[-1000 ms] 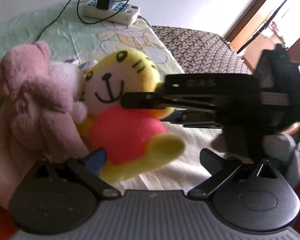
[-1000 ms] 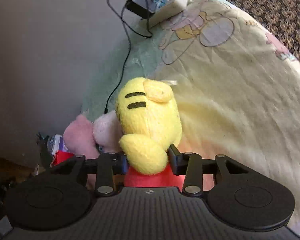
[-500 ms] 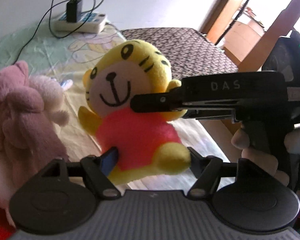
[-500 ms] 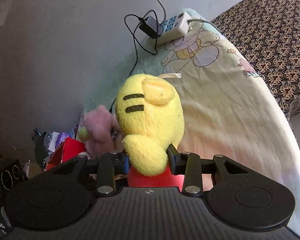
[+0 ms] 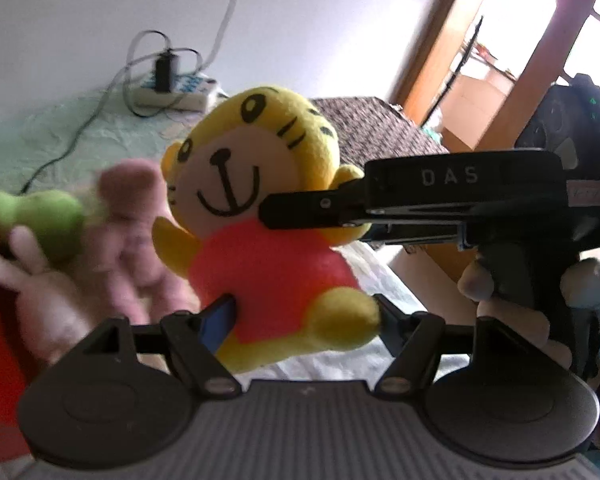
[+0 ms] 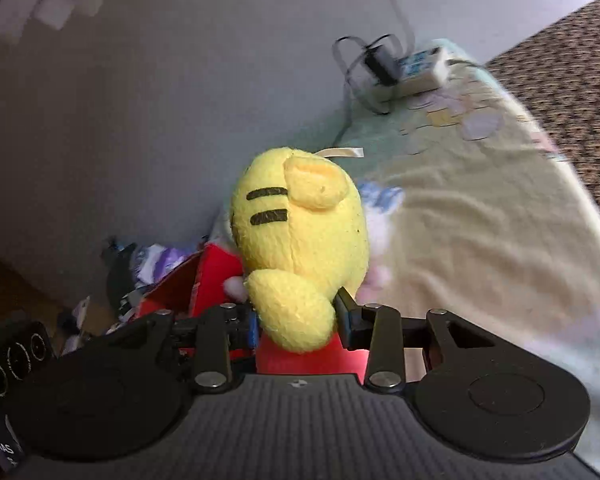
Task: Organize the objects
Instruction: 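Carry the tiger plush with the right tool and lower it into the red box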
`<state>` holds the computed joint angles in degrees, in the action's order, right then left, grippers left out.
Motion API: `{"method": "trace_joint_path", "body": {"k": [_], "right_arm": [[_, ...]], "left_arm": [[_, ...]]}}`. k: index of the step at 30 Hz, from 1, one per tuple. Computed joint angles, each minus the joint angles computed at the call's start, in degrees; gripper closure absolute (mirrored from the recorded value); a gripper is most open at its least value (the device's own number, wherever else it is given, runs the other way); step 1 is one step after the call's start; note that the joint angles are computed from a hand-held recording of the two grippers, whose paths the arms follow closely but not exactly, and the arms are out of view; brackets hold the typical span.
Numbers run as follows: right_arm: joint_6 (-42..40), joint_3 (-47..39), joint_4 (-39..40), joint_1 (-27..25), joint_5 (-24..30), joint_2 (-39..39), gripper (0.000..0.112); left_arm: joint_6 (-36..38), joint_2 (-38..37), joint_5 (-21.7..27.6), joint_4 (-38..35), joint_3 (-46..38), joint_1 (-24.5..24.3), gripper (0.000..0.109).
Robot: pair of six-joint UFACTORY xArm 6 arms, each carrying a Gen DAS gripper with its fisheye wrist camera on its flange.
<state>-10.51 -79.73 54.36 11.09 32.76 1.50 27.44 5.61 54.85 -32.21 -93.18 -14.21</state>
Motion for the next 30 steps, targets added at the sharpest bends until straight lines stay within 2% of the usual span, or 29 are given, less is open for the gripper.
{"method": "trace_joint_path", "body": {"k": [6,11,16,22,27,30], "right_arm": [[-1.4,-8.8,0.4,4.1,0.7,6.1,0.074],[3.7,-18.2,-3.8,8.1,0.2,13.0,0.074],[12.9,-28.0,-12.5,11.9,-1.0,20.0,0.074],[27.1,-42.6,-29.7,14.9,1.1,30.1,0.074],[37.1,-51.2,-43.6,17.0,3.6,35.6,0.074],[41.7,-56.3,-45.3,17.5,4.9,38.9,0.075]], "left_arm": [[-0.7,-6.9,-3.5,-0.1,6.7,3.9,0.037],[0.9,-8.6,-3.9,-1.1,7.2,9.0,0.037],[3.9,-7.2,-1.7,-5.4,4.8,15.0,0.037],[9.8,-3.3,2.7,-10.5,-0.2,21.3,0.035],[13.8,1.4,7.1,-14.8,-6.0,25.2,0.033],[15.4,4.3,10.2,-17.0,-9.6,27.4,0.033]]}}
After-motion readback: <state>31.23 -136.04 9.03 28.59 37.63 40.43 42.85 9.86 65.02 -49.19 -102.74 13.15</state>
